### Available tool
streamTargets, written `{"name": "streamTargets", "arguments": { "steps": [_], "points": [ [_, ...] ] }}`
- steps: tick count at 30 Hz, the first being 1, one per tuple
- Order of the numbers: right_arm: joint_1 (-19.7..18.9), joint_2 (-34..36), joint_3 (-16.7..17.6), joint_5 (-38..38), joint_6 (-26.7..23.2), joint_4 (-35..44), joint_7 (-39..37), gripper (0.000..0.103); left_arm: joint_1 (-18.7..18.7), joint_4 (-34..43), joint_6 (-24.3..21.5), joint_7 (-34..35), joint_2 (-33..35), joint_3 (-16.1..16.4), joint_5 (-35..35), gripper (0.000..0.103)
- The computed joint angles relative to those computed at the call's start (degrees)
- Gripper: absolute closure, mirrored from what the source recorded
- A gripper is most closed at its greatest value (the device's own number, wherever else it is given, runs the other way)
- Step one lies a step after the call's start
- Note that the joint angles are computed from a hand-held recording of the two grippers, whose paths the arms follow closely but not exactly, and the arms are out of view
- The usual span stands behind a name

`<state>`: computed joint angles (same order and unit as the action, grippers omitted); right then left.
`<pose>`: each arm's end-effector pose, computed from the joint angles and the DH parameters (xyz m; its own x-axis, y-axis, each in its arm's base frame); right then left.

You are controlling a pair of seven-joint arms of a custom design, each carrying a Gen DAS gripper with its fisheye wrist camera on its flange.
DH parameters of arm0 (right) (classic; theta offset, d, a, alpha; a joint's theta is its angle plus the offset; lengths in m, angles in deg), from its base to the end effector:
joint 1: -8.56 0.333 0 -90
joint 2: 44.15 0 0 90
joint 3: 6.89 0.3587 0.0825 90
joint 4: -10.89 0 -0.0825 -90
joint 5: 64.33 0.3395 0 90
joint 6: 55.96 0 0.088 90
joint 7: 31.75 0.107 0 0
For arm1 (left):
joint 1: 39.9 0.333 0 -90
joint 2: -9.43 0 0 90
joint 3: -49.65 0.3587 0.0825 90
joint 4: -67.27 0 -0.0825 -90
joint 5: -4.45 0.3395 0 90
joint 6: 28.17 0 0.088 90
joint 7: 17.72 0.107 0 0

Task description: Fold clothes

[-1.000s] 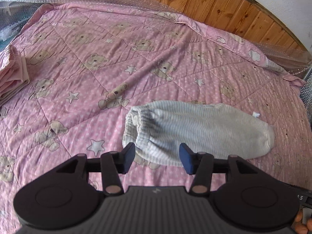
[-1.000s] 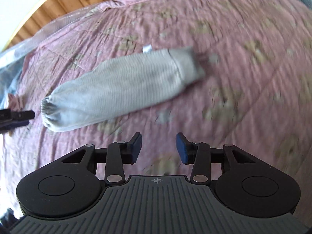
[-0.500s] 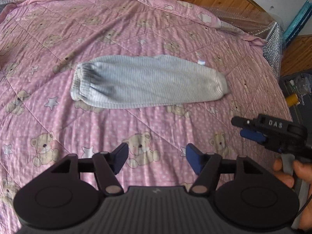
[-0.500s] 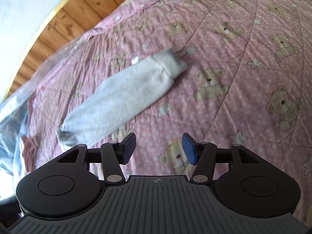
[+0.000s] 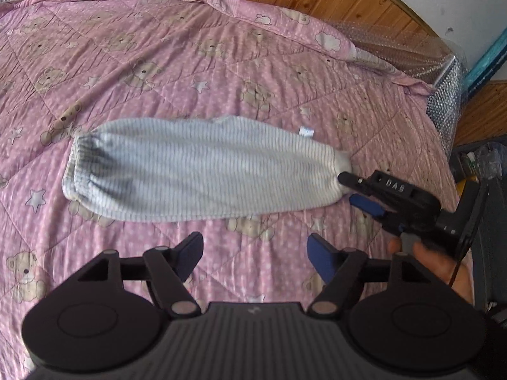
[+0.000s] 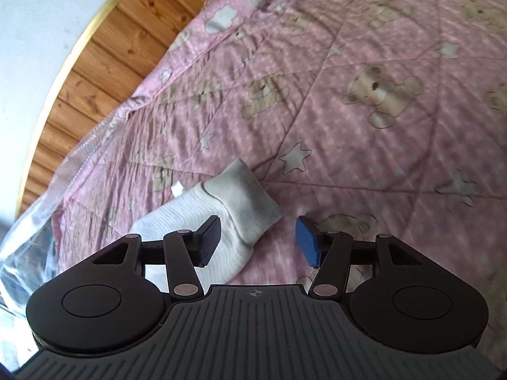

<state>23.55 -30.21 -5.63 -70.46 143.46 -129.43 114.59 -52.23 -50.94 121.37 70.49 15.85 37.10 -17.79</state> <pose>0.5012 0.1587 0.3780 -0.3320 -0.7546 -0.5659 -0.6657 0.6125 -0.4263 0.5242 -0.2289 0.4951 -0.1614 -0.9244 0.3456 -0.9354 0.0317 -0.3521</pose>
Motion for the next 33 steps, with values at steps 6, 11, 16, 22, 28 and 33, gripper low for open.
{"name": "streamTargets", "arguments": {
  "steps": [6,11,16,22,28,33],
  "points": [
    [-1.47,1.99,0.4,-6.71,3.38,3.03,-6.78,0.086,-1.79,15.16,-3.88,-5.4,10.31,-0.19,3.09,0.026],
    [13.11,0.04,-9.38,3.14,2.38,4.28,-27.82,0.092,-5.61,28.26,-8.2,-7.73,19.08,0.18,8.74,0.021],
    [15.44,-0.37,-8.63,6.14,3.99,4.06,-37.81,0.093,-9.1,36.71,-15.52,-10.97,25.52,2.92,17.34,0.042],
    [3.15,-0.77,2.64,-6.3,5.3,2.81,-30.66,0.073,-3.76,33.55,-13.72,-6.47,24.85,1.05,11.96,0.092],
    [3.91,-0.9,1.85,-4.7,2.99,4.63,-26.44,0.073,3.29,27.11,-11.04,2.49,22.13,0.01,3.26,0.09],
    [-7.11,5.91,14.69,-12.72,-13.18,15.14,-22.07,0.083,4.1,24.7,-10.25,0.43,21.9,2.62,3.86,0.073]
  ]
}}
